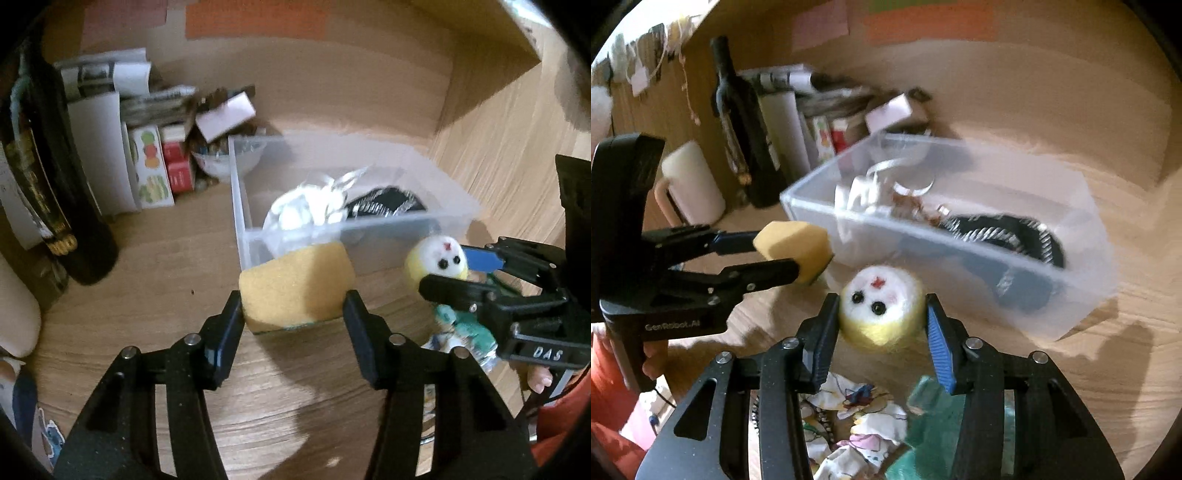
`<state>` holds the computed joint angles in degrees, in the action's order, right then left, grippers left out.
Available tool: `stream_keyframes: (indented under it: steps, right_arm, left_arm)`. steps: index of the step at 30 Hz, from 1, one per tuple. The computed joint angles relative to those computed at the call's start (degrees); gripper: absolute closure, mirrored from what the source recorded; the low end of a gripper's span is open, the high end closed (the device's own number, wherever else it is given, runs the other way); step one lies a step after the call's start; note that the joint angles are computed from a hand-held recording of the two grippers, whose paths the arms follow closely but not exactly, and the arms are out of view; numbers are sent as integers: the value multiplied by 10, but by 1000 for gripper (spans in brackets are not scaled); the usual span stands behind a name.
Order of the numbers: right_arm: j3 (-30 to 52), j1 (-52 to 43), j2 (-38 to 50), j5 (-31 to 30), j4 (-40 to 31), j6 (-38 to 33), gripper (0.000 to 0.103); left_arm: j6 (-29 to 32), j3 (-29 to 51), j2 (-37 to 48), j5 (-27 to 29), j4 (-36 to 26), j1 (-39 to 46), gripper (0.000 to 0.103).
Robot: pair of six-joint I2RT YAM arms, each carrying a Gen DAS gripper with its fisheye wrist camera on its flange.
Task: Organize soft objects
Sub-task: 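Grasp the yellow sponge with left tool while right tool grasps plush ball, then lower sponge and plush ball into the clear box and release both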
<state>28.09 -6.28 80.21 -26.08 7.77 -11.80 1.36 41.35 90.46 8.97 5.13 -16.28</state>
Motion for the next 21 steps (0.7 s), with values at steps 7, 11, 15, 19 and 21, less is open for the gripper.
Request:
stream_keyframes:
  steps: [7,11,15,19,21]
  right_arm:
    - [3,-57,-65,-27,-6,6,61]
    - [11,-90,-90,-41,-3,12,61]
    - [24,-116,-93,-47,5,15,61]
    - [47,-128,-68,-47,8,19,61]
    - [57,-132,-54,-47,8,15,61]
  left_arm:
    - [-10,7,-50,4,3,-5,49]
    - [-20,20,-60,2,13,-14,49]
    - [-28,35,-54,-7,29,-29,49]
    - [-34,64,-21,-8,34,-41,49]
    - [-37,80,2,-9,32,-48,49]
